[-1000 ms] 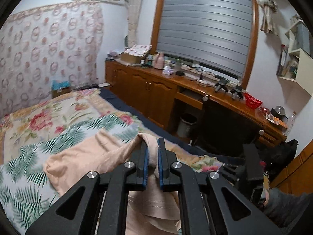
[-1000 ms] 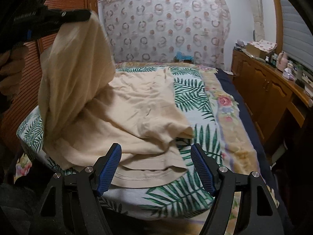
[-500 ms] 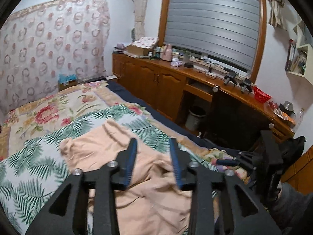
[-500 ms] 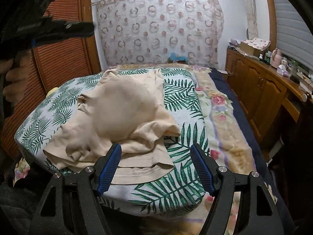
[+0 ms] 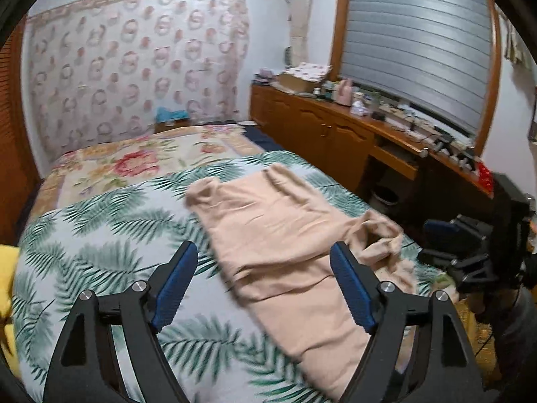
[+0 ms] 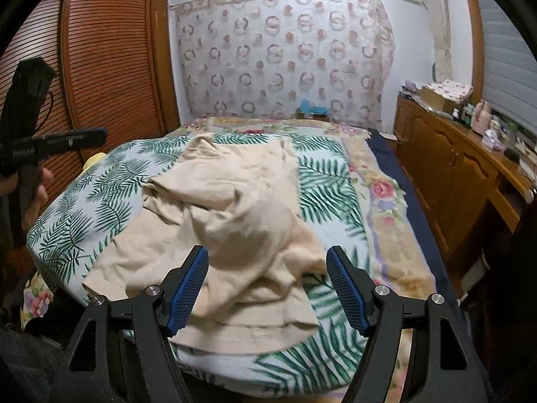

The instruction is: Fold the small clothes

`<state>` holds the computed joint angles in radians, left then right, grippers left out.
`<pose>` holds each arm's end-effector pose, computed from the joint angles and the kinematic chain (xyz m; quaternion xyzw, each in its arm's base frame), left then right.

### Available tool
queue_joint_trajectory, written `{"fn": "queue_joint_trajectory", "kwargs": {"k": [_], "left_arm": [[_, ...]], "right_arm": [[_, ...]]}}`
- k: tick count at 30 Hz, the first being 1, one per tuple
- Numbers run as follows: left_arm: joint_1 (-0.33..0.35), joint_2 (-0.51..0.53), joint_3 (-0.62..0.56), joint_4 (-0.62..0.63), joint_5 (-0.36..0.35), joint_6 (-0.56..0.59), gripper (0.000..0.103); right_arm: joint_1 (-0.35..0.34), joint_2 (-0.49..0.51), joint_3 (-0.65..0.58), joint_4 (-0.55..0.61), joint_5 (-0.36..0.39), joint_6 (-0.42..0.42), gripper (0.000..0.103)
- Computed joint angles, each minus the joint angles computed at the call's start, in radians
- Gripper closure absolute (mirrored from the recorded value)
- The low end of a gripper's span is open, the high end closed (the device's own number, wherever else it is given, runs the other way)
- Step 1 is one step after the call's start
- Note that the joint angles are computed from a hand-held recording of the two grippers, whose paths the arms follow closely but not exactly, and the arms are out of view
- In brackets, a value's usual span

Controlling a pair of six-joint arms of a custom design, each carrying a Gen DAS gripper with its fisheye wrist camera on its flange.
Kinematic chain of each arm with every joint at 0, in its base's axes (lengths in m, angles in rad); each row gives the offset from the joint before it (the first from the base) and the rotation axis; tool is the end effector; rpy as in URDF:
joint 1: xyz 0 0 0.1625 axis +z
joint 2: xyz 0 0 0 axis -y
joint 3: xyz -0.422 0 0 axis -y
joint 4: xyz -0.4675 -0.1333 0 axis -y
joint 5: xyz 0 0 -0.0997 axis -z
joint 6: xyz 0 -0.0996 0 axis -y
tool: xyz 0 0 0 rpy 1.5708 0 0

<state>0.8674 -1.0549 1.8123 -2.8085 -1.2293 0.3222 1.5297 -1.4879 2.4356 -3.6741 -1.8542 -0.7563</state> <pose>-0.3125 -0.6261 0.1712 0.4344 0.8539 -0.2614 0.1176 0.0875 -0.4394 0.2561 0.2180 -0.8038 0.4524 0.3189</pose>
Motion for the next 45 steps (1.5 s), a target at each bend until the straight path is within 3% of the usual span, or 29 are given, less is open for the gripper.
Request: {"fn": "queue_joint_trajectory", "kwargs": {"k": [6, 14, 21, 26, 31, 37, 43, 45], "left_arm": [[0.022, -0.028, 0.034, -0.019, 0.005, -0.003, 0.021], [0.042, -0.035, 0.054, -0.039, 0.021, -0.004, 0.021], [0.057, -0.028, 0.059, -0.036, 0.025, -0.016, 0.021], [0.059, -0.024, 0.064, -0.034, 0.024, -0.017, 0.021], [0.064, -0.021, 0.064, -0.031, 0.017, -0.025, 0.021], [0.064, -0.016, 0.062, -0.023, 0.014, -0.031, 0.021], [0.062, -0.014, 0.062, -0.024, 0.015, -0.032, 0.021], [0.062, -0.012, 0.061, -0.027, 0.017, -0.032, 0.021]], "right_arm": [[0.032, 0.075, -0.073, 0.030, -0.013, -0.023, 0.028], [0.072, 0.190, -0.188, 0.048, -0.105, -0.067, 0.028], [0.089, 0.210, -0.186, 0.061, -0.124, -0.088, 0.028], [0.089, 0.270, -0.221, 0.013, -0.281, -0.147, 0.028], [0.066, 0.220, -0.202, -0.025, -0.358, -0.136, 0.029], [0.018, 0.080, -0.119, -0.027, -0.341, -0.053, 0.029], [0.007, 0.045, -0.089, -0.048, -0.351, -0.036, 0.029], [0.019, 0.027, -0.070, -0.044, -0.321, -0.020, 0.029]]}}
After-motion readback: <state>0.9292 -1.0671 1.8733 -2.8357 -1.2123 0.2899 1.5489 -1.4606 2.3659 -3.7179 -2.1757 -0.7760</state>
